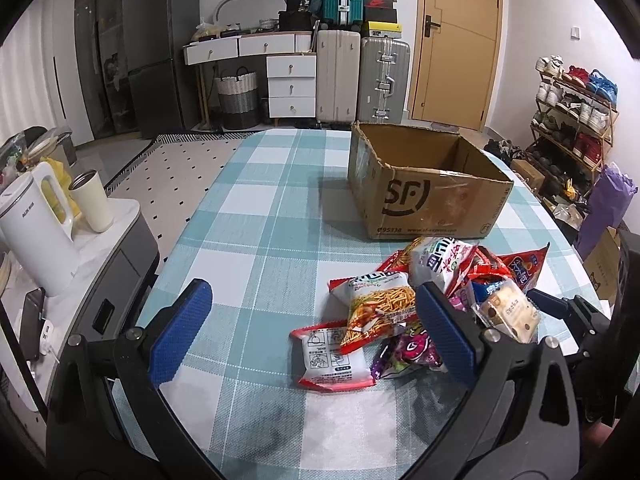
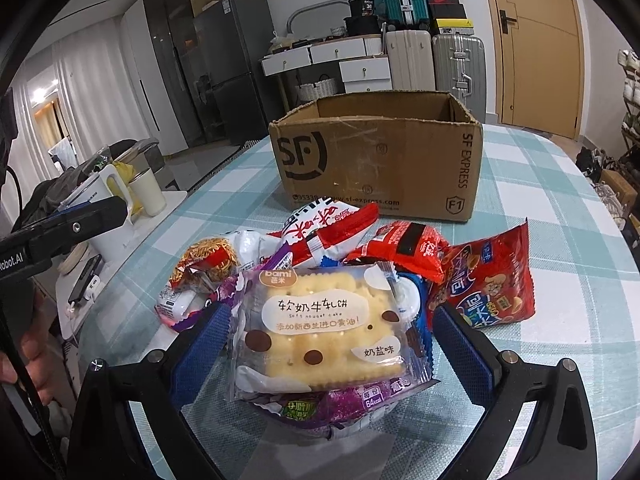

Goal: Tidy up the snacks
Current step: 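Lower both grippers onto the snack pile, right gripper closing on the cream cake packet, then grasp the red-and-white noodle snack bag with the left gripper while the right holds the cake packet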

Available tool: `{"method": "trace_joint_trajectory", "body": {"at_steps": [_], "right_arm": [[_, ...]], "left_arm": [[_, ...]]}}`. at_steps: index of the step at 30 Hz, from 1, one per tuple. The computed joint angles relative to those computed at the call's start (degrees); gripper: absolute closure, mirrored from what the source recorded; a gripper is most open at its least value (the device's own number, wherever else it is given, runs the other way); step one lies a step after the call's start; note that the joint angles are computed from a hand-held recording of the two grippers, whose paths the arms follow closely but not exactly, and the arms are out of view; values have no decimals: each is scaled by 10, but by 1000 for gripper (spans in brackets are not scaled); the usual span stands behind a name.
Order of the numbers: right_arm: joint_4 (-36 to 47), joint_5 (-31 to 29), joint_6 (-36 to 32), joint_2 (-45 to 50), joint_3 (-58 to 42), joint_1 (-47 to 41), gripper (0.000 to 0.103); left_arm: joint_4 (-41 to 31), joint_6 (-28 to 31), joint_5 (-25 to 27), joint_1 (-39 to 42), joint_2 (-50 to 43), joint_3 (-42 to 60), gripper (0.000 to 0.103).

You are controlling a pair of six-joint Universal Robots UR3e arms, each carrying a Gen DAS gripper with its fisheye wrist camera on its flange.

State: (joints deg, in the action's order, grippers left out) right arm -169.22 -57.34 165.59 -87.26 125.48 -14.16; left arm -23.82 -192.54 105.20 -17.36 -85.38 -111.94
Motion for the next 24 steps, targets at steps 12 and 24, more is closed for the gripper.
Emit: {"method": "trace_joint_trajectory", "body": {"at_steps": [12,24], "right_arm": [[2,47,-11,-19,32,-39,32],[8,86,-27,-45,57,-73,41]], "left_arm": [[-12,-1,3,2,3,0,2],[-27,-5,-1,16,12,-7,2]]}}
